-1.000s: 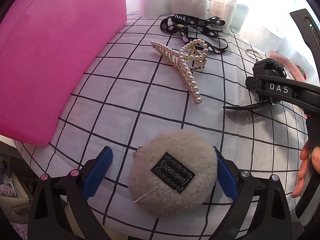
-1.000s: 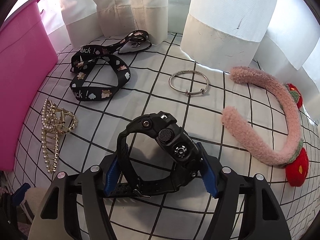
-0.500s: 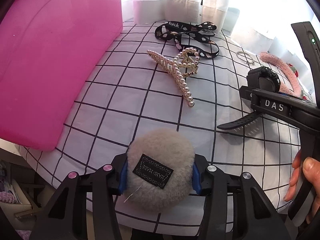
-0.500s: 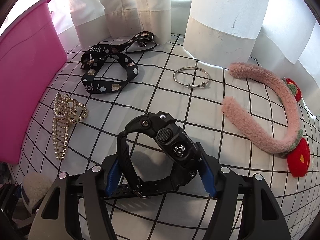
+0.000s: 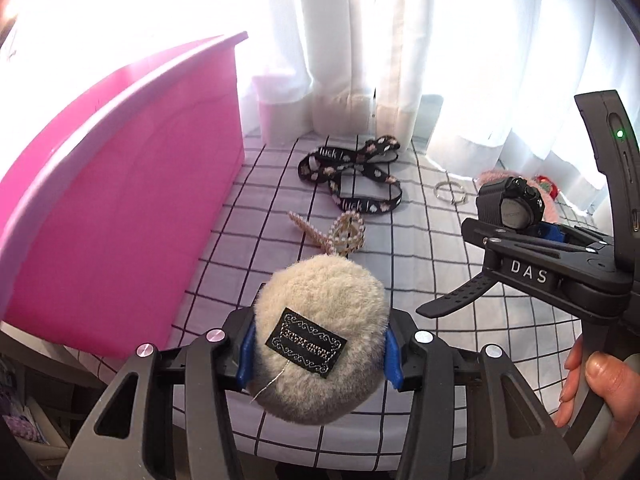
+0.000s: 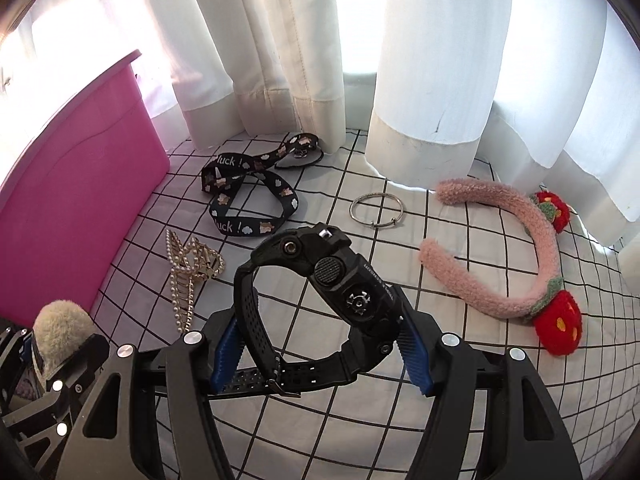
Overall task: Organize jewelry
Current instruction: 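Carry the watch and pom-pom over the pink tub and open both tools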
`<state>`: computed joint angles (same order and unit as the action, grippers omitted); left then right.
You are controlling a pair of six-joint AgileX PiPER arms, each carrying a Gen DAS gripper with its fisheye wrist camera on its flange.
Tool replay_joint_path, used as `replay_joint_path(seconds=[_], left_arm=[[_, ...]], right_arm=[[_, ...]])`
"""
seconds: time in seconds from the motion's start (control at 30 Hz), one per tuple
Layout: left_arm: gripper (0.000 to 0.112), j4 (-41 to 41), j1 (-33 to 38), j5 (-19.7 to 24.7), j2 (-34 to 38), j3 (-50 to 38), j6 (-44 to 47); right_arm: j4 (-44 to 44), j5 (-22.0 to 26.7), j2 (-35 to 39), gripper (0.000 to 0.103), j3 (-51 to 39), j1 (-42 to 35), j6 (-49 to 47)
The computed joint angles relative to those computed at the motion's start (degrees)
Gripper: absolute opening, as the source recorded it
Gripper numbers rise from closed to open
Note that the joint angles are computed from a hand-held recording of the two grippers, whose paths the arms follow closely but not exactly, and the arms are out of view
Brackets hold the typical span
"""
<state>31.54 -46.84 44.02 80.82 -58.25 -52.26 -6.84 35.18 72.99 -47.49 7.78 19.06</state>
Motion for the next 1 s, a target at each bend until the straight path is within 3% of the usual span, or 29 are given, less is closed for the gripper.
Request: replay_joint_path(seconds=[0.23, 0.5, 0.8, 1.0], left_arm=[[0.047, 0.88, 0.29, 2.76, -3.12, -6.6, 3.87], [0.047, -0.86, 5.31, 5.61, -4.93, -15.67, 10.83], [0.047, -6.29, 19.34, 7.02, -6.89, -22.23, 19.65], [0.047, -14.03, 34.81, 4.7, -6.78, -23.05, 29.19]], right_arm=[[-2.68, 6.08, -1.82, 0.064, -8.11, 1.58, 1.55], [-7.81, 11.12, 2.36, 0.064, -21.68, 8.55, 4.76], [-10.47, 14.6, 12.76, 0.064, -40.14, 18.04, 5.0], [-8.41, 17.87, 23.3, 0.064, -55.7, 23.72, 1.45]])
